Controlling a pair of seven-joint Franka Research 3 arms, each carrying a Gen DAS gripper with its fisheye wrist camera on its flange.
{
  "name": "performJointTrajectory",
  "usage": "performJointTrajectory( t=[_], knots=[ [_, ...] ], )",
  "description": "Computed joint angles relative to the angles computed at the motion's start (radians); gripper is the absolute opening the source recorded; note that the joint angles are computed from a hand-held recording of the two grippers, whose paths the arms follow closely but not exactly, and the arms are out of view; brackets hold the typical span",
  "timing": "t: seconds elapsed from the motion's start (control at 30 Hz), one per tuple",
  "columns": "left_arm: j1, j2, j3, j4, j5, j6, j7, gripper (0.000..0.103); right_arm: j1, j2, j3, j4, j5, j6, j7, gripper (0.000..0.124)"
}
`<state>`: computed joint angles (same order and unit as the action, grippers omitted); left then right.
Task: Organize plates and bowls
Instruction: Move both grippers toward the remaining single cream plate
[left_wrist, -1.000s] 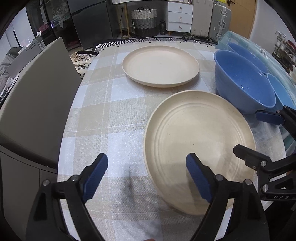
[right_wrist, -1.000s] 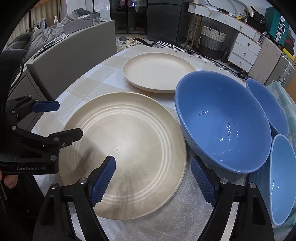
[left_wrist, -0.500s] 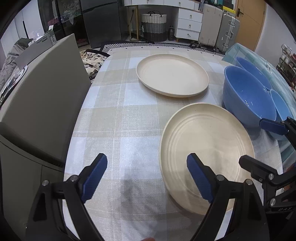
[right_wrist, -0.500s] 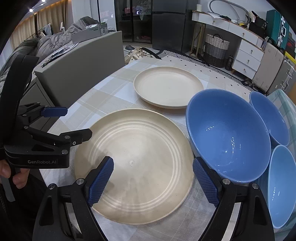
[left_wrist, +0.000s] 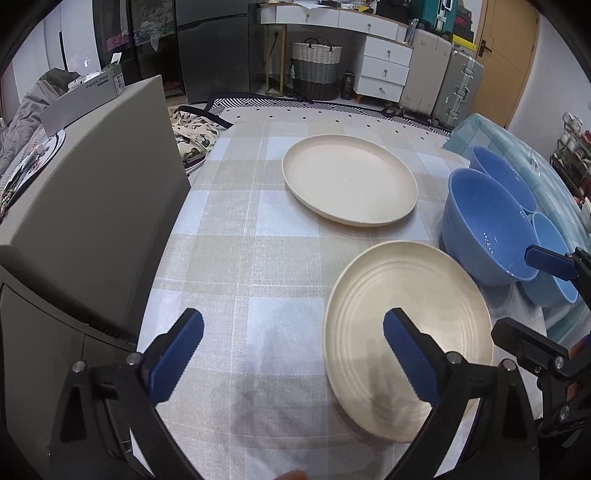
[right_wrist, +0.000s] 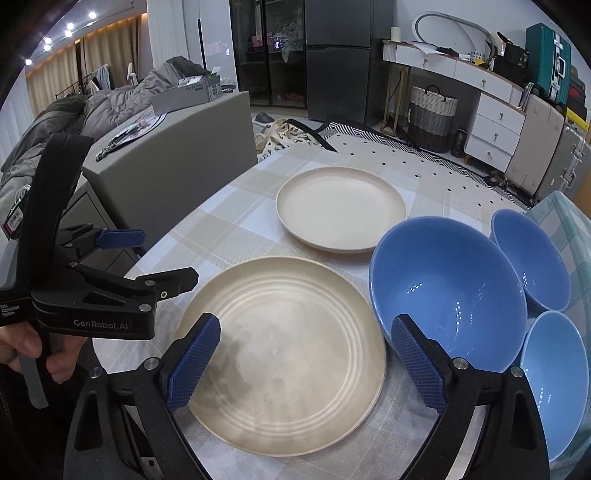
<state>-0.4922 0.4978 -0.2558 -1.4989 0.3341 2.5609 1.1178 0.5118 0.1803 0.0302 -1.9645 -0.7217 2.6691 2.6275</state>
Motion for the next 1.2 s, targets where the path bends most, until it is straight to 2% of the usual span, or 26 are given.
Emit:
performJointTrajectory(
  t=[0.1,0.27,0.63,1.0,1.2],
  knots=[
    [0.006,0.002,-0.003,0.007,-0.010,0.015,0.003,0.103,-0.003,-0.005,-0.002,0.002,-0.001,0.003,0.002,0.097],
    [0.010,0.005,-0.002,0.023,-0.016,0.036,0.008,0.103,-0.012,-0.023,-0.009,-0.003,-0.034,0.017,0.042,0.102],
    [-0.006,0.075,0.008,0.163,-0.031,-0.009,0.012,0.103,-0.053,-0.019,-0.009,0.027,-0.011,0.038,0.022,0.102],
    [-0.055,0.225,0.031,0.433,-0.046,-0.109,0.039,0.103,-0.071,-0.001,-0.038,0.061,0.026,0.044,-0.025,0.102],
    [-0.090,0.336,0.059,0.625,-0.055,-0.195,0.051,0.103,-0.090,0.013,-0.053,0.094,0.047,0.042,-0.053,0.102]
  ],
)
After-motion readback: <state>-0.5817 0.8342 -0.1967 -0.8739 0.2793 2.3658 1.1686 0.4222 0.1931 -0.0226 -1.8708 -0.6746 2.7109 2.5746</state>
